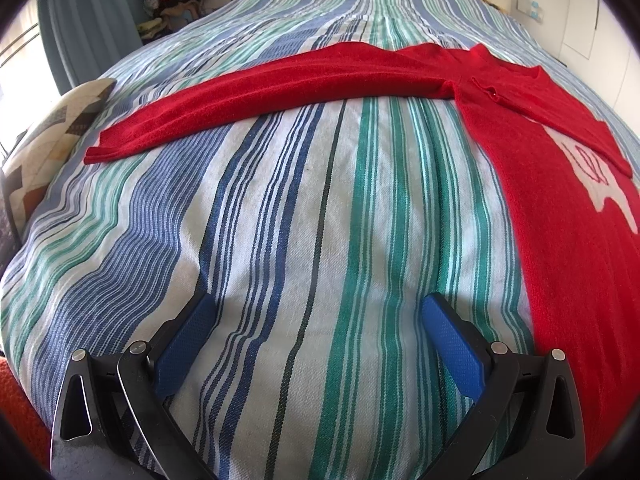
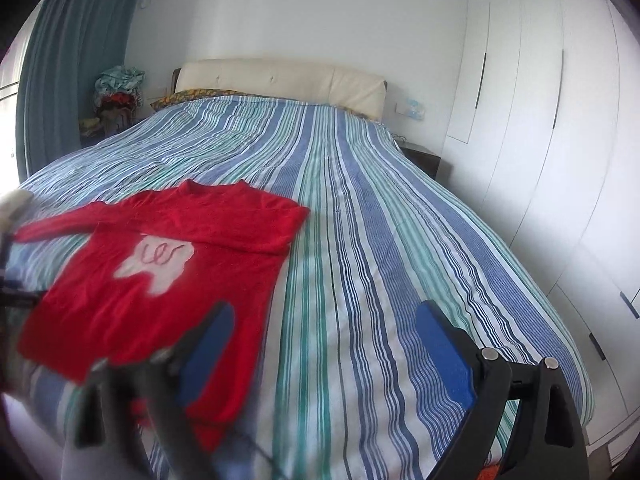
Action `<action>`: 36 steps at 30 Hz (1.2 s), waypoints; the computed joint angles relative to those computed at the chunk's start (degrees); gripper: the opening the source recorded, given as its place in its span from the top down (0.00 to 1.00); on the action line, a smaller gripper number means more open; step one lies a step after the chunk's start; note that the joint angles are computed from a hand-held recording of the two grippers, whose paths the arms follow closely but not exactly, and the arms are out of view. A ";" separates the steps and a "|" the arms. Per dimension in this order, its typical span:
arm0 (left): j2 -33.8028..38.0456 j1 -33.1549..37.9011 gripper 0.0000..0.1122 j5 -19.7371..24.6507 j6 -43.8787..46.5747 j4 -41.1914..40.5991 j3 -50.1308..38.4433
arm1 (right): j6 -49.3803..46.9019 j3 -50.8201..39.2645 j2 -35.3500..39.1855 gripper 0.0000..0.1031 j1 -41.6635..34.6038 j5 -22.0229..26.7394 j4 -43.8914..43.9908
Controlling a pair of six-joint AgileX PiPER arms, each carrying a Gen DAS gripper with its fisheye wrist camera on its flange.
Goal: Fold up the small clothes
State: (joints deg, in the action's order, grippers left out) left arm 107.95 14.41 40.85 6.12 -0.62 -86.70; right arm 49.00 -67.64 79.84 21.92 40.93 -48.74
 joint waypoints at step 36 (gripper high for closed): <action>1.53 0.43 0.09 3.62 1.11 -1.99 -3.29 | -4.97 -0.59 2.68 0.11 -0.16 -0.37 3.40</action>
